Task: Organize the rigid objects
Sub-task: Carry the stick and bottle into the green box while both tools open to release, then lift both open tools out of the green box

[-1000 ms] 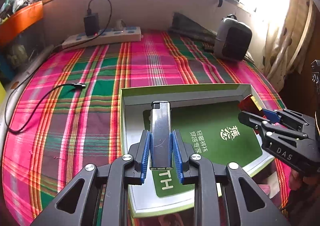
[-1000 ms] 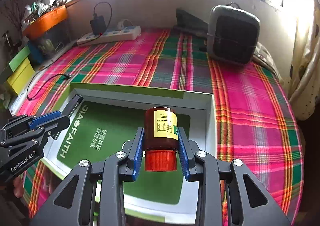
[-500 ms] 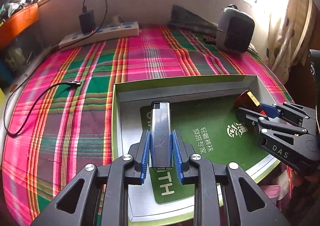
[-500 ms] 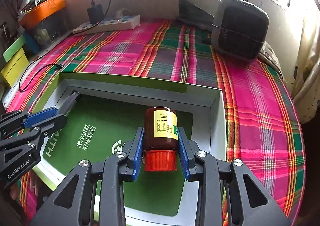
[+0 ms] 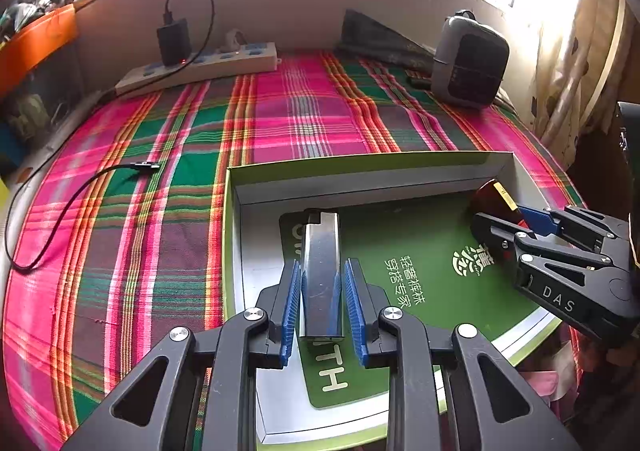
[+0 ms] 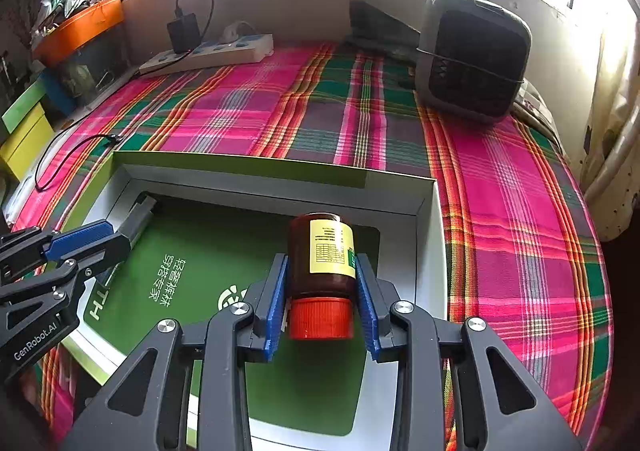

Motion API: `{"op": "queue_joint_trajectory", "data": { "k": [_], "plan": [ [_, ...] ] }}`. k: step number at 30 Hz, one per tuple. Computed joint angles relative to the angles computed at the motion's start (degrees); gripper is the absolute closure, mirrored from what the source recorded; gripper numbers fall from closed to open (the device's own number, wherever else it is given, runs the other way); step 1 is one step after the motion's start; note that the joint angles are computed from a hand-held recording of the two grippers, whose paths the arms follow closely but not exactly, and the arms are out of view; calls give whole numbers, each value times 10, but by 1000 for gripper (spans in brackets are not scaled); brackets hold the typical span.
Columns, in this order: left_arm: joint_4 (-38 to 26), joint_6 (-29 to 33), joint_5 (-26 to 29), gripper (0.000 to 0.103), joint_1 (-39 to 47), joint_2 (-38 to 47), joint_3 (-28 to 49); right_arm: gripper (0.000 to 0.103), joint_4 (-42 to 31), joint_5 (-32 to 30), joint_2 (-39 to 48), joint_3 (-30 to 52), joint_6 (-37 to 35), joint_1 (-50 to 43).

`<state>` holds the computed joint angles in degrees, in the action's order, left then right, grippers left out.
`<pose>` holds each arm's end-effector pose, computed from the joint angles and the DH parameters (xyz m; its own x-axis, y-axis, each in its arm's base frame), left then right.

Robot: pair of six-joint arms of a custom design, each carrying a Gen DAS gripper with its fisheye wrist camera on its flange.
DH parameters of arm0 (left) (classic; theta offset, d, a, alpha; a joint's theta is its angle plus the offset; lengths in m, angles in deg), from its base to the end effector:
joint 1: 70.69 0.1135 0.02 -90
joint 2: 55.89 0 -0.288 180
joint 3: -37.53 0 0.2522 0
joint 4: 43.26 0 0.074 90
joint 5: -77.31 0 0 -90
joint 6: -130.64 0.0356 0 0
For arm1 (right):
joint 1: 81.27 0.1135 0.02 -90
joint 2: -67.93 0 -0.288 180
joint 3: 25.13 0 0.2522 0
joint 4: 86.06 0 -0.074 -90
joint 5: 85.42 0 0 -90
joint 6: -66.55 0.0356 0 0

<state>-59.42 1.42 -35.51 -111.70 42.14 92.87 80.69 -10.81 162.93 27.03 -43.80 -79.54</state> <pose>0.2361 -0.1870 0.1363 -0.7870 -0.0880 -0.6106 -0.0570 0.9959 -0.0699 0.2900 0.0182 0.1390 -0.7162 -0.3571 -0.5997 -0.4545 0.8906 0.0125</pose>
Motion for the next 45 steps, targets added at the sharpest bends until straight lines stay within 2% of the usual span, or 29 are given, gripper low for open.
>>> {"op": "queue_joint_trajectory", "data": {
  "k": [2,6,10,15,31,45],
  "plan": [
    [0,-1,1,79,0,0,1,67,0,2,-1,-1,2,2],
    [7,1,6,74,-3,-2,-3,57,6,-2,-5,-5,7,1],
    [6,0,5,72,-5,-2,-2,56,8,-9,-7,-6,12,-3],
    [1,-7,-4,65,-11,-14,-7,56,11,-16,-21,-16,14,-8],
    [-49,-68,-54,64,-64,-110,-52,56,-17,-46,-117,-63,14,-44],
    [-134,-172,-129,64,-177,-200,-92,56,-95,-107,-258,-123,-34,-119]
  ]
}}
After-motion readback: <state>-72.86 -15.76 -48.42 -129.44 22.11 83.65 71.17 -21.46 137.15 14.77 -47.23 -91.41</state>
